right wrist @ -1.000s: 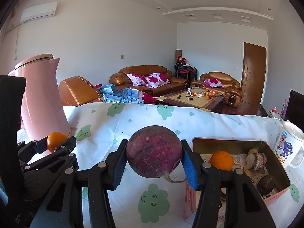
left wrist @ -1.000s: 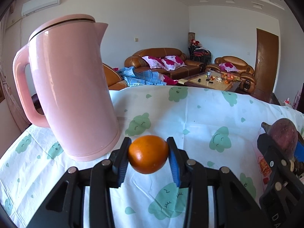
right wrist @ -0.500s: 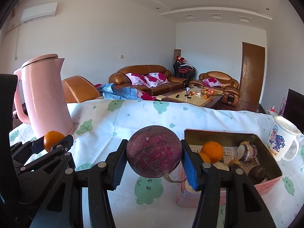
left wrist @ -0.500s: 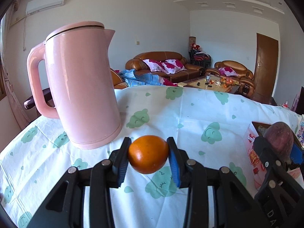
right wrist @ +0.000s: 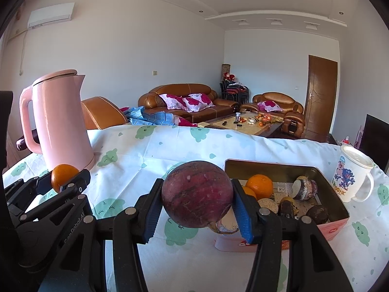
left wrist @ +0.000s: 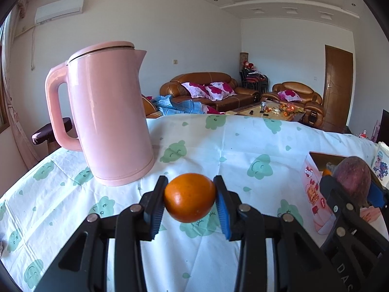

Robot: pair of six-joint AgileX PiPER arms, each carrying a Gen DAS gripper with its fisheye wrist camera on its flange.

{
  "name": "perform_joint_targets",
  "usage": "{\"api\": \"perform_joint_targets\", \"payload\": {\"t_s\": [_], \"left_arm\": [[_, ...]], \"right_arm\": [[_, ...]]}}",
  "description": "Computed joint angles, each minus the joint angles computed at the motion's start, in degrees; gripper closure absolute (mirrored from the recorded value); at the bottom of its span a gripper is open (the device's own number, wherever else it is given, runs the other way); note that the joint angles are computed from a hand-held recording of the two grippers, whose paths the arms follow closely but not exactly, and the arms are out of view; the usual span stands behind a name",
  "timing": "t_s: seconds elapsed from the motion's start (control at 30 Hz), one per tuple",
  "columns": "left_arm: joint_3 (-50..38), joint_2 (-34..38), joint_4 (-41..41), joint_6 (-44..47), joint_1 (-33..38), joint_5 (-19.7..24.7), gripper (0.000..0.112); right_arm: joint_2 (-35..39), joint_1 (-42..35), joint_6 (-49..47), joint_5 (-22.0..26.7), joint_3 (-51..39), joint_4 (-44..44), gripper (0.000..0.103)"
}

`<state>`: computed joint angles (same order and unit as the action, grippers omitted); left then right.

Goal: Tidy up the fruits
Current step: 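Carry the tangerine and purple fruit over the tin box with both grippers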

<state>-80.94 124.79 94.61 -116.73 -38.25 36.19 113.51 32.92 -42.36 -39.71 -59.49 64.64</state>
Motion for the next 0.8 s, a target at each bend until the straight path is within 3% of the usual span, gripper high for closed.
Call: {"api": "perform_joint_targets", "payload": {"t_s": [0.8], "left_arm": [[-0.46,-0.05,-0.46,-0.37,-4.85,-0.22,0.073]], "right_arm": [[-5.78,-1.95,6.09,-4.07,9.63,-4.49,0.047]]}}
